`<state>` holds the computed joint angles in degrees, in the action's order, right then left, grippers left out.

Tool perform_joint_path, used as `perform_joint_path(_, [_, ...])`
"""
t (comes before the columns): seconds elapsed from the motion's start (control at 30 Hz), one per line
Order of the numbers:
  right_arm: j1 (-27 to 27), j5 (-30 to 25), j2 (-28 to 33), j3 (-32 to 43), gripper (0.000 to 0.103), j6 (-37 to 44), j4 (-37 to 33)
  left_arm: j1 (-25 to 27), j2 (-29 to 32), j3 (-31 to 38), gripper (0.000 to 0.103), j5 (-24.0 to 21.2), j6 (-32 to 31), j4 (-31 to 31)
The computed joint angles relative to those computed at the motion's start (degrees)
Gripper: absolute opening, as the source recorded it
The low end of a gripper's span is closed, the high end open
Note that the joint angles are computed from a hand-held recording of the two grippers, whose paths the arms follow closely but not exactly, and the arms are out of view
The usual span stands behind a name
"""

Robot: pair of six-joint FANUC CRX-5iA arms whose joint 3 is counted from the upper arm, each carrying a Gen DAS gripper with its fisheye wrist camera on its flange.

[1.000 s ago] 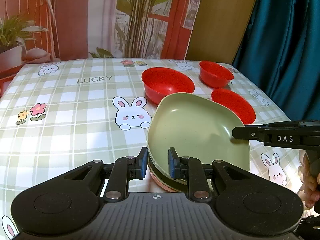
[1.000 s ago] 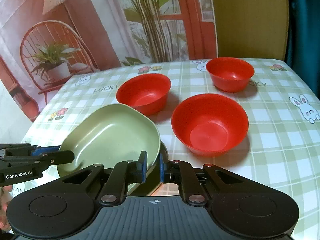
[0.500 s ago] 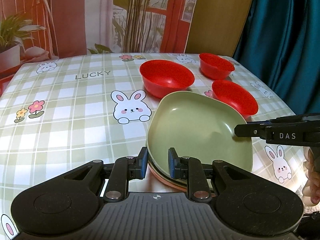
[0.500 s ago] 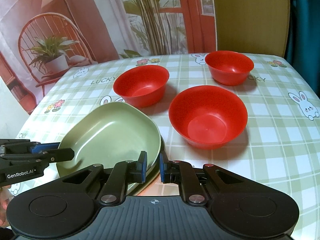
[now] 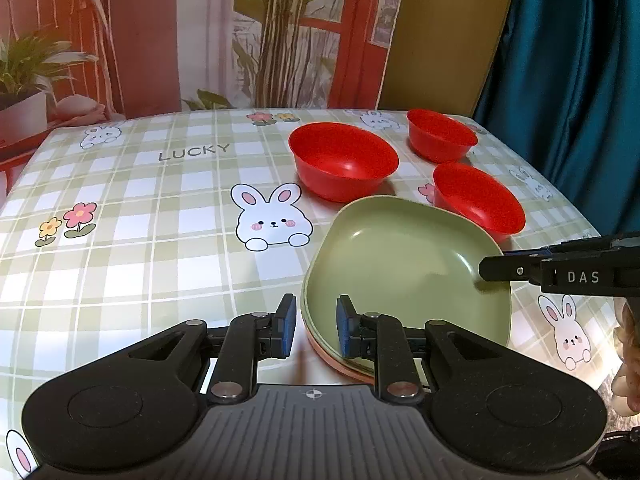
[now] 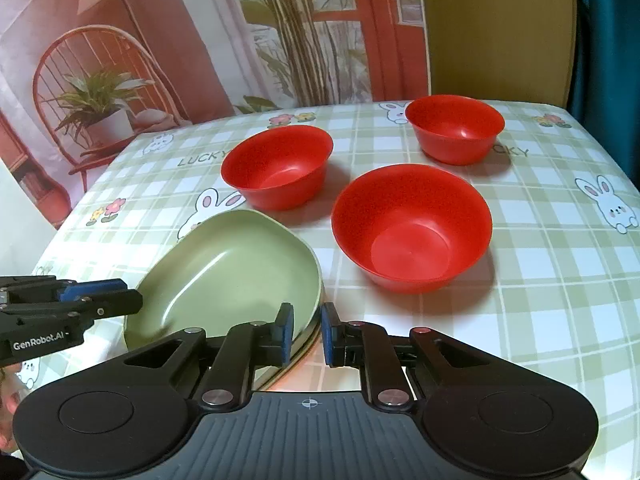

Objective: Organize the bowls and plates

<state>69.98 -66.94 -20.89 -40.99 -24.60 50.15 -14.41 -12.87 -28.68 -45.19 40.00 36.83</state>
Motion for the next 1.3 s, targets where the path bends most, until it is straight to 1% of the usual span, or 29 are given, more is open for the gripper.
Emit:
perform_joint_path(0.2, [0.2, -1.0, -0.6, -0.8, 0.015, -2.3, 1.8, 0.0, -0.1, -0.2, 0.023, 0.4, 0.5, 0.0])
perform_joint_path(0.27, [-0.2, -1.1, -1.0, -1.1, 0.011, -2.2, 2.6, 0.0, -0.1, -0.2, 0.023, 0.3, 0.4, -0.1])
perform_joint_path(0.3, [-0.5, -1.2, -0.9, -1.1, 0.005, -1.9, 3.2, 0.0, -0.1, -0.2, 0.023, 0.3, 0.5, -0.2])
perform_joint_path(0.37, [-1.3, -1.1, -0.6, -1.1, 0.004, -1.1, 4.0, -0.1, 0.0, -0.1, 0.023, 0.4, 0.6, -0.2])
perform_joint_path(0.47, [-2.7, 0.8, -0.8, -1.4, 0.001, -0.4, 4.4, -0.2, 0.1, -0.1, 0.023, 0.6, 0.9, -0.2])
perform_joint_path(0.7, [-3.4, 3.3, -1.4, -2.6, 0.001, -2.1, 3.5, -0.2, 0.8, 0.3, 0.023, 0.8, 2.1, -0.9])
perform_joint_path(0.87, [-3.3, 3.5, -1.5, -2.9, 0.001, -2.9, 3.7, -0.1, 1.2, 0.4, 0.023, 0.9, 3.2, -1.1])
perform_joint_path(0.97, [-3.1, 3.8, -2.2, -3.4, 0.003, -4.3, 4.7, -0.3, 1.1, 0.5, 0.023, 1.2, 3.6, -1.4])
perform_joint_path(1.1, [-3.2, 3.4, -4.3, -4.7, 0.011, -5.9, 7.9, 0.3, 0.7, -0.5, 0.023, 1.6, 1.8, 3.1])
perform_joint_path(1.3, [-5.1, 1.3, -6.1, -4.7, 0.012, -4.1, 11.1, -0.3, 0.8, 0.3, 0.023, 3.3, -0.5, 9.1])
